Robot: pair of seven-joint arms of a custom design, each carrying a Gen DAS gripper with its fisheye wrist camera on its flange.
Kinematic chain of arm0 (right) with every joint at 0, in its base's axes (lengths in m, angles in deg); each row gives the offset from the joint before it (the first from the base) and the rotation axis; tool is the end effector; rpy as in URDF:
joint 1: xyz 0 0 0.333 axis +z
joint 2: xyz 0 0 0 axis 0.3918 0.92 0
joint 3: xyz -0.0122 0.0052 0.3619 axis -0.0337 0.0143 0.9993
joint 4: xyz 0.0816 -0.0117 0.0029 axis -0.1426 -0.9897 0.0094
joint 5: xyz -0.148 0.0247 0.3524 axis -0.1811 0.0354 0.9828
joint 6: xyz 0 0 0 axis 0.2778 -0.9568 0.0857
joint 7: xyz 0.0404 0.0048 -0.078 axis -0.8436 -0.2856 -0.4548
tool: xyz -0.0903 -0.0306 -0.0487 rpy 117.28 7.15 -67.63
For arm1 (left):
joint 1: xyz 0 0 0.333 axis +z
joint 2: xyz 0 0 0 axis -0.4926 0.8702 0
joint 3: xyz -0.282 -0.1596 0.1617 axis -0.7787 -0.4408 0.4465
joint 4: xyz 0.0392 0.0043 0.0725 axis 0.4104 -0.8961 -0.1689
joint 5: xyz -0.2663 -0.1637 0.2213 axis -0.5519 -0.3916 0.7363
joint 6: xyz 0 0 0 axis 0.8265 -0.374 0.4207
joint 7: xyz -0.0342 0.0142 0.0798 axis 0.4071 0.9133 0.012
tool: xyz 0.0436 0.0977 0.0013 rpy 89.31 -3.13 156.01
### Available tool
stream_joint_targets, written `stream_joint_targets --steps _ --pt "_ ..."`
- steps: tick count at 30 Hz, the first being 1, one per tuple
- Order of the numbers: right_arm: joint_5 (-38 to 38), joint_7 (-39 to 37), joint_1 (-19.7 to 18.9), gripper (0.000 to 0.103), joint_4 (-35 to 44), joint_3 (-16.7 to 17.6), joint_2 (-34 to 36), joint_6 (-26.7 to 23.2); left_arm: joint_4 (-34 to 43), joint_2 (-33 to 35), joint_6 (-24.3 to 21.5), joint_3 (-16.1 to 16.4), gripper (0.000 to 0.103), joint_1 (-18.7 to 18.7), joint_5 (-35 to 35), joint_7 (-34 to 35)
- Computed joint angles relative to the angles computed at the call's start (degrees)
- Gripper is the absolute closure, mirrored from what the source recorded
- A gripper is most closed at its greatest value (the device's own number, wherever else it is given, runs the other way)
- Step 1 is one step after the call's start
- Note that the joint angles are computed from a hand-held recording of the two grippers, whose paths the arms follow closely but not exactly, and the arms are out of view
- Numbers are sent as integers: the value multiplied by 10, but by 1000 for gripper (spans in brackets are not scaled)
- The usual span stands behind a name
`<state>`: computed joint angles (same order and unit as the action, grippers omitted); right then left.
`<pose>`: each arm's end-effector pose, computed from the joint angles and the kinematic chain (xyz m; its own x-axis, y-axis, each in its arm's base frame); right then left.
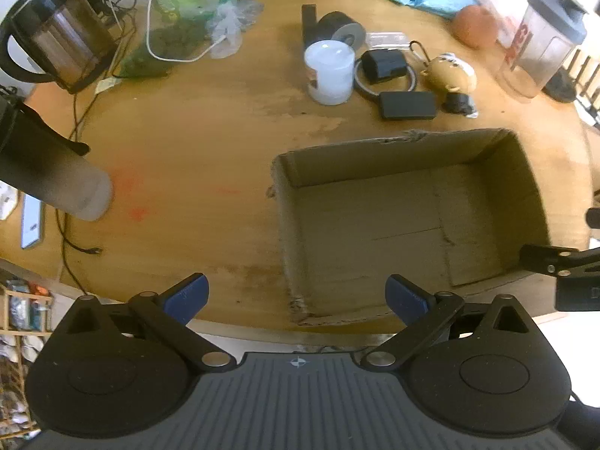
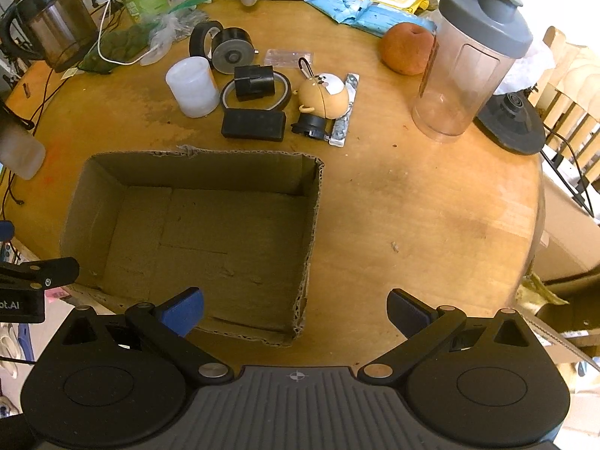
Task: Organize rigid objects
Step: 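Move both tools from the cardboard box toward the objects on the table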
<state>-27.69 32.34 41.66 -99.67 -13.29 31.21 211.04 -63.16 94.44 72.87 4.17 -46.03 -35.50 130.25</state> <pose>0.6870 0.2484 0.4191 0.0633 -0.9953 -0.0734 -0.9496 -0.0374 -0.3112 0.6898 -0.2663 0.4315 -0.1447 -0.9819 -0.1223 -0.9481 0.1730 -0.2666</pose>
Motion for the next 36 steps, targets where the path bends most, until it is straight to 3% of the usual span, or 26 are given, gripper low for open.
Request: stream_joint_targets --steps 7,13,30,36 --pt "-9 7 8 0 11 -2 1 -17 8 4 -4 4 0 4 2 -6" --pt "32 -9 -11 0 17 14 2 4 24 12 -1 -4 1 16 -19 20" --pt "-1 -1 8 0 142 -10 65 -84 62 41 6 -21 1 42 -109 93" --pt "-13 0 7 0 178 -15 87 -93 65 46 26 -35 1 49 -133 137"
